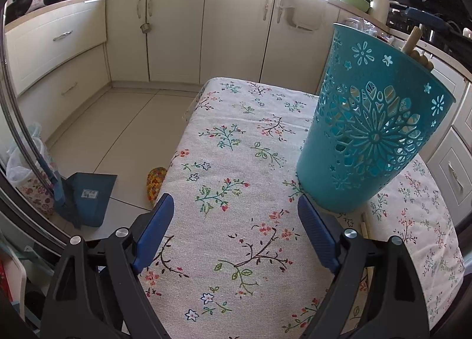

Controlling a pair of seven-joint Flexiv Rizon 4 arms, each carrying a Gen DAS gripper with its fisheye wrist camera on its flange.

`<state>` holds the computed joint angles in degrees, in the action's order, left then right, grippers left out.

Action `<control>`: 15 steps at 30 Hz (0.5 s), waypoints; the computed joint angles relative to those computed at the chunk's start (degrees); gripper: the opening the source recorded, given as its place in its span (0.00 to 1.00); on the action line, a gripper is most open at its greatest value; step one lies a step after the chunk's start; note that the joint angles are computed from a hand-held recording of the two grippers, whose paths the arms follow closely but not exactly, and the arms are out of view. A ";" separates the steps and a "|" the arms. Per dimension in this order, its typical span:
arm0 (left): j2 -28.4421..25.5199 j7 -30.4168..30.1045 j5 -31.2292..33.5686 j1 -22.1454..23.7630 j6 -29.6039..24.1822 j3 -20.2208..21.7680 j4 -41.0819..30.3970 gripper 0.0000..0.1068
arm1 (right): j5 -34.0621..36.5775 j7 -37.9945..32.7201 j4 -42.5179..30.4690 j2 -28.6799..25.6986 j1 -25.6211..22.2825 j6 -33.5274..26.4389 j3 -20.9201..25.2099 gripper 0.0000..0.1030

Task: Organize utensils
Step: 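Lift the stick over the teal basket and open the right tool, then move the right tool back to the sticks while the left tool approaches them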

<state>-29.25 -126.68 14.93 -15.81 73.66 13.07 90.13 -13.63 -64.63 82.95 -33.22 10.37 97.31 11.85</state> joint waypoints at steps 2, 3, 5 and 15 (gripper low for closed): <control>-0.01 -0.20 -0.02 -0.01 -0.07 0.04 -0.01 0.77 | -0.07 -1.01 2.61 1.66 -1.26 1.09 1.07 0.22; -0.03 -0.37 0.04 -0.09 -0.17 0.14 -0.05 0.77 | 0.14 -1.38 4.50 2.87 -2.41 1.90 2.14 0.24; -0.04 -0.70 0.26 -0.24 -0.32 0.33 -0.14 0.77 | 0.34 -1.51 7.13 4.39 -4.01 2.83 3.29 0.26; 0.09 -1.37 0.92 -0.15 -0.77 0.28 -0.16 0.77 | 4.99 -7.91 21.58 9.82 -15.95 -13.98 17.06 0.23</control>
<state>-29.17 -128.05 15.85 -15.96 72.90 13.35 89.97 -8.63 -72.55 104.53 -23.40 -5.58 83.33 28.91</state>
